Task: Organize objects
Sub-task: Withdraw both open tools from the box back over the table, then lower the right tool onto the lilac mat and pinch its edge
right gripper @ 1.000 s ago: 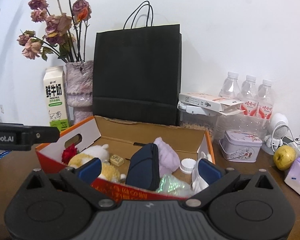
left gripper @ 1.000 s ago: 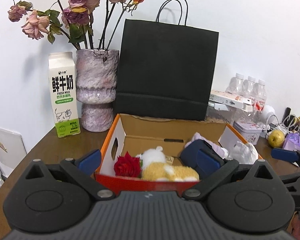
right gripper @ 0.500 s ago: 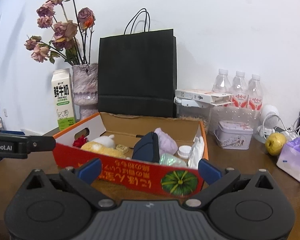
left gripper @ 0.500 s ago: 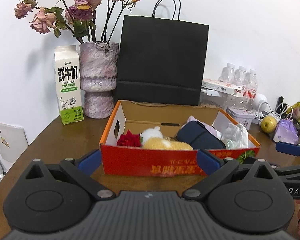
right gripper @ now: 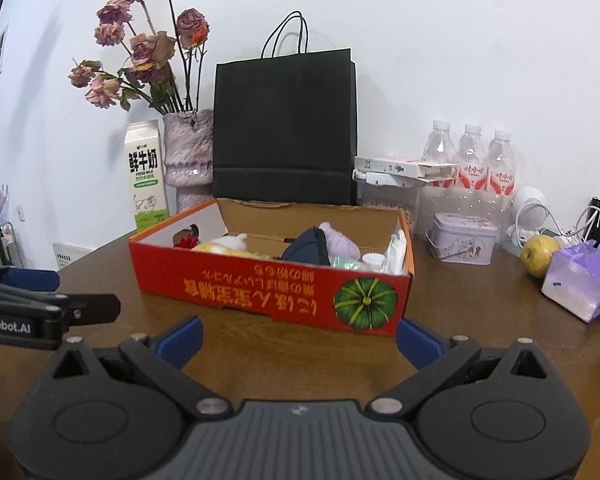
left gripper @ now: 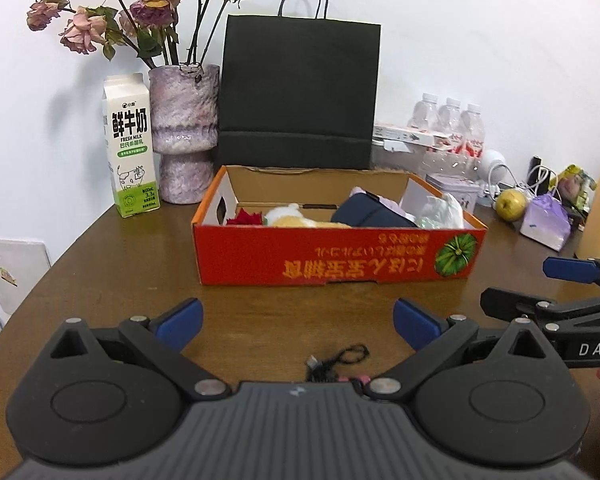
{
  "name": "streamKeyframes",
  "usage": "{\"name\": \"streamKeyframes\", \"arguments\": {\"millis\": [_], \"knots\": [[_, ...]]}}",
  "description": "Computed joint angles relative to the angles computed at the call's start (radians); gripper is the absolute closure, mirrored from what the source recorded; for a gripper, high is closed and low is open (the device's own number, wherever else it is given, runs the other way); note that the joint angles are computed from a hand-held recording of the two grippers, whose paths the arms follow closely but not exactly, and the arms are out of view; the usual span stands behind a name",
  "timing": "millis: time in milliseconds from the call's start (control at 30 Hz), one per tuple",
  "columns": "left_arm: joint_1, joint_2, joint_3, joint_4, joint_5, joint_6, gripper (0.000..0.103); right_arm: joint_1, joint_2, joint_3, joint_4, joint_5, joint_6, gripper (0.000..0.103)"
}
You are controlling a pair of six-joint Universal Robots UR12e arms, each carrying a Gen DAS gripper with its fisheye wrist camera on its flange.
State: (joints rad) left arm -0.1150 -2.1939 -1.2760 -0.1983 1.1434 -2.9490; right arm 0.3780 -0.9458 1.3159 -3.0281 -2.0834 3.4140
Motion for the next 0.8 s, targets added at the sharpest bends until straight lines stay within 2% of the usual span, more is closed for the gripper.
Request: {"name": "streamKeyframes", "arguments": {"millis": [233, 533, 800], "knots": [[0.007, 0.036, -0.069, -0.018, -0.02, 0.044, 0.0, 0.016, -0.02, 0.037, 0.013, 0.003, 0.014, 0.0], [0.02, 0.069, -0.132, -0.024, -0.014, 0.054, 0.0, 0.035, -0.041, 0.077, 0.068, 0.01, 0.065, 0.0], [0.035, 0.083, -0.159, 0.0, -0.024, 0.033, 0.0, 0.058, -0.056, 0.105, 0.109, 0.001, 0.113, 0.0]]}}
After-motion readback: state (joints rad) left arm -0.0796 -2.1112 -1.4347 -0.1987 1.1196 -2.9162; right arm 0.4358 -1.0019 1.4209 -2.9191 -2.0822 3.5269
